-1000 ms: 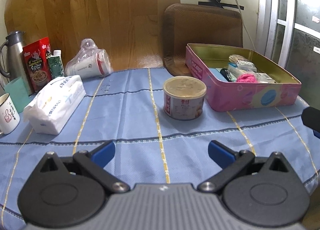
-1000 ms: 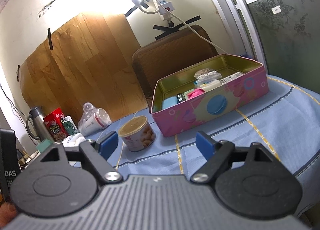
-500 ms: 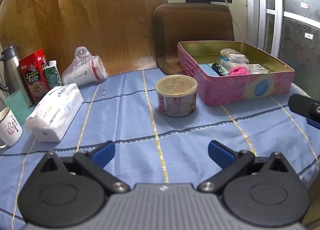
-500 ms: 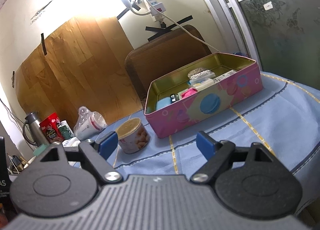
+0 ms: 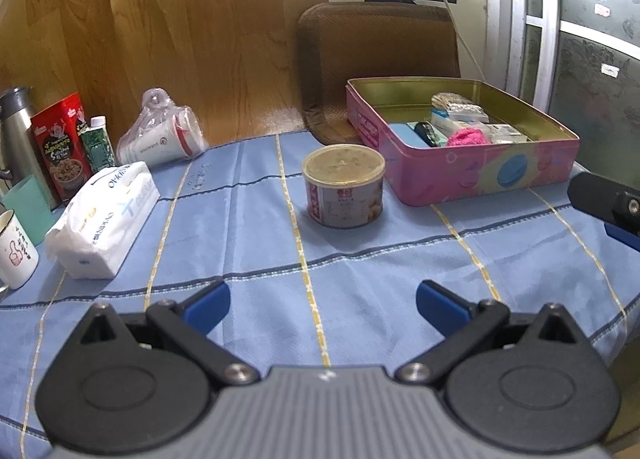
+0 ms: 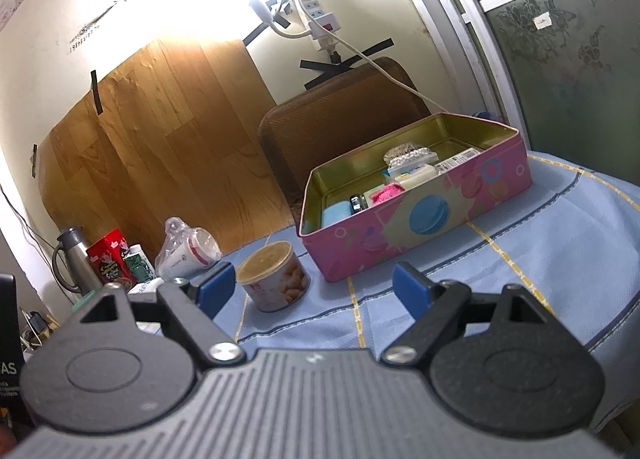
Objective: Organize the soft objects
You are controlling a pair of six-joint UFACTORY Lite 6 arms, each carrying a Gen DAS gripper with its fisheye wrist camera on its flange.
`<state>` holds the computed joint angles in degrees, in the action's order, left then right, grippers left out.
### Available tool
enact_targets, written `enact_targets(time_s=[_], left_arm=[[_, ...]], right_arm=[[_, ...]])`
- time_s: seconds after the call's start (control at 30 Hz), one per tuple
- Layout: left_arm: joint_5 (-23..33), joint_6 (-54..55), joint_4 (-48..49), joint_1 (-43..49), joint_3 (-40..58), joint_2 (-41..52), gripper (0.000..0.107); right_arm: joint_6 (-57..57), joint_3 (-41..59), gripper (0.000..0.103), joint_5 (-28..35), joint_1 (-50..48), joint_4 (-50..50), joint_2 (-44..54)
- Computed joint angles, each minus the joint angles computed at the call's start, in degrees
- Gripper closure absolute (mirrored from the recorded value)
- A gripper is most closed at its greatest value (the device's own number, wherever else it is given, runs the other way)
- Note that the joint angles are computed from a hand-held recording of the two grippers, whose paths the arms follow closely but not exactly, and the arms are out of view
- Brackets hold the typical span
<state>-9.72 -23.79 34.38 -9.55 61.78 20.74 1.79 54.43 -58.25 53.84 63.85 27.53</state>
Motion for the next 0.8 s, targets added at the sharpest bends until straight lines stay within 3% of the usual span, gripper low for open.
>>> enact_targets(time_s=[0.5,0.8], left_arm=[[-2.2,-6.7,9.2,0.5,-2.2,-1.9,0.004],[-4.0,9.2,-6.0,-0.6,-4.5,-3.2,0.004]], right_arm=[[0.0,-0.1,0.015,-0.4,0.4,1.1,-0.2],[0.1,0.0,0.015,-0.3,0.6,1.8,0.0]])
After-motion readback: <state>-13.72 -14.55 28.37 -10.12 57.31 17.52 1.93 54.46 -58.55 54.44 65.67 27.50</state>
